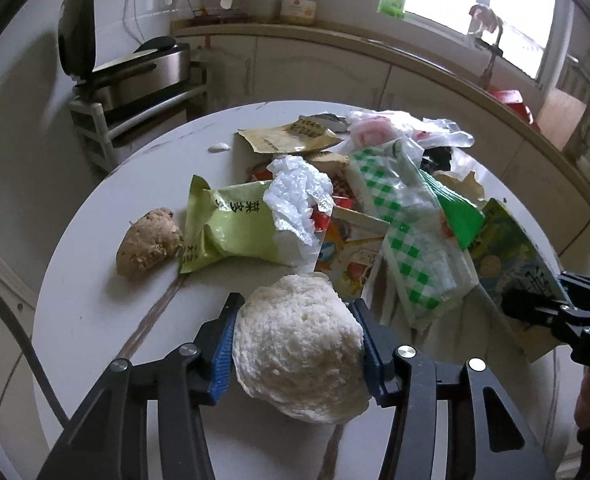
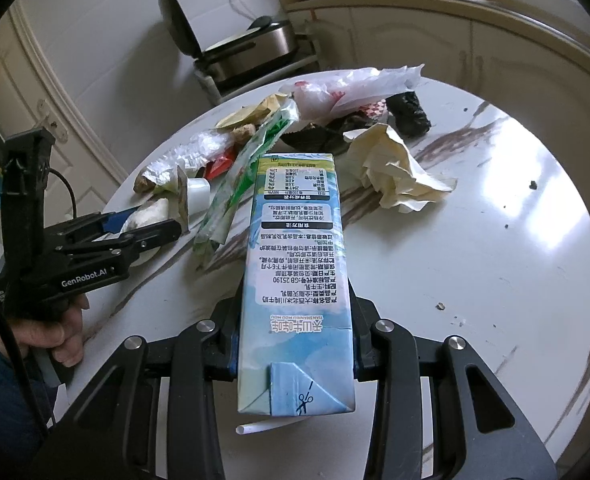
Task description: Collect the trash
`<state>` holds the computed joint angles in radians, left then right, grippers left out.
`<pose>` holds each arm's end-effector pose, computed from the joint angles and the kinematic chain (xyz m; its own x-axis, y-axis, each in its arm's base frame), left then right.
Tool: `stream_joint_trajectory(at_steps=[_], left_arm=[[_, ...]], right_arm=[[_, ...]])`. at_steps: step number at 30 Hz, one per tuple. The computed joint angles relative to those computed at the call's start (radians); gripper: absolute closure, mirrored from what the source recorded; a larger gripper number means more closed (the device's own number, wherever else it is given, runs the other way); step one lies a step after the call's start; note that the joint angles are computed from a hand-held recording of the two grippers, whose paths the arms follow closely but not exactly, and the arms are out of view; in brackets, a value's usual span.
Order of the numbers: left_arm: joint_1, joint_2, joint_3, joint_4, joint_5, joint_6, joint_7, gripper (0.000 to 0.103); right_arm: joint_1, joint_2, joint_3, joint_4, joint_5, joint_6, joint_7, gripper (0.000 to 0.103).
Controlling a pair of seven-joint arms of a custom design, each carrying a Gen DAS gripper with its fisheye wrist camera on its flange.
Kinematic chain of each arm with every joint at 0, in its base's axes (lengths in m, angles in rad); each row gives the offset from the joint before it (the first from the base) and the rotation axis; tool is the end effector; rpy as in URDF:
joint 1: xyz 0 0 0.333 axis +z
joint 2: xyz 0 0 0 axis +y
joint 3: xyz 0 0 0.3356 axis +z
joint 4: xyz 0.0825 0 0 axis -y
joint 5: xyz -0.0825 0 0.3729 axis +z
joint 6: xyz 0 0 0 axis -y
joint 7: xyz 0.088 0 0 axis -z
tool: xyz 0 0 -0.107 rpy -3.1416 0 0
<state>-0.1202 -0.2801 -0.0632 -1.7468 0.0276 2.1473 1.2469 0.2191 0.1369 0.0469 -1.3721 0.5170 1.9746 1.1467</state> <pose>0.4757 -0.0936 0.7711 0.0742 -0.9847 0.1574 -0.7770 -0.1560 -0.6099 0.5913 0.1910 0.7121 0.6114 -0.7357 -0.2915 -0.7300 -0.3821 -0.5667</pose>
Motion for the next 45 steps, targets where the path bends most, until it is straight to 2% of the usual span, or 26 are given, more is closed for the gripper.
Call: stream_joint_trajectory(at_steps=[15,26,32,37,41,45], left_arm=[[-0.039,-0.114,-0.01,-0.03,0.028,-0.014,-0.053,0.056],[-0.094,-0.061,-0.108,0.123,0.147,-0.013,-0.106,0.056],[-0.162,0.075,-0.188,0.285,0.174,0.009,-0.117,0.056],[-0.25,0.267,-0.263,0.485,0.193,0.003,-0.116,0.056],[-0.362,0.474,-0.306,0.697,0.213,-0.047,-0.095,0.055],[-0.492,0.685,-0.304,0.912,0.202,-0.137,-0.067,0.055]], right_arm=[[-0.021,-0.057,-0.013,-0.049,0.033,0.035,0.004,0.068],[-0.058,-0.163,-0.042,-0.152,0.117,0.098,-0.031,0.068],[-0.112,-0.261,-0.093,-0.24,0.174,0.153,-0.054,0.068],[-0.195,-0.347,-0.16,-0.348,0.168,0.213,-0.039,0.067],[-0.277,-0.383,-0.212,-0.434,0.14,0.228,-0.005,0.067],[-0.357,-0.373,-0.247,-0.505,0.086,0.222,0.026,0.067]])
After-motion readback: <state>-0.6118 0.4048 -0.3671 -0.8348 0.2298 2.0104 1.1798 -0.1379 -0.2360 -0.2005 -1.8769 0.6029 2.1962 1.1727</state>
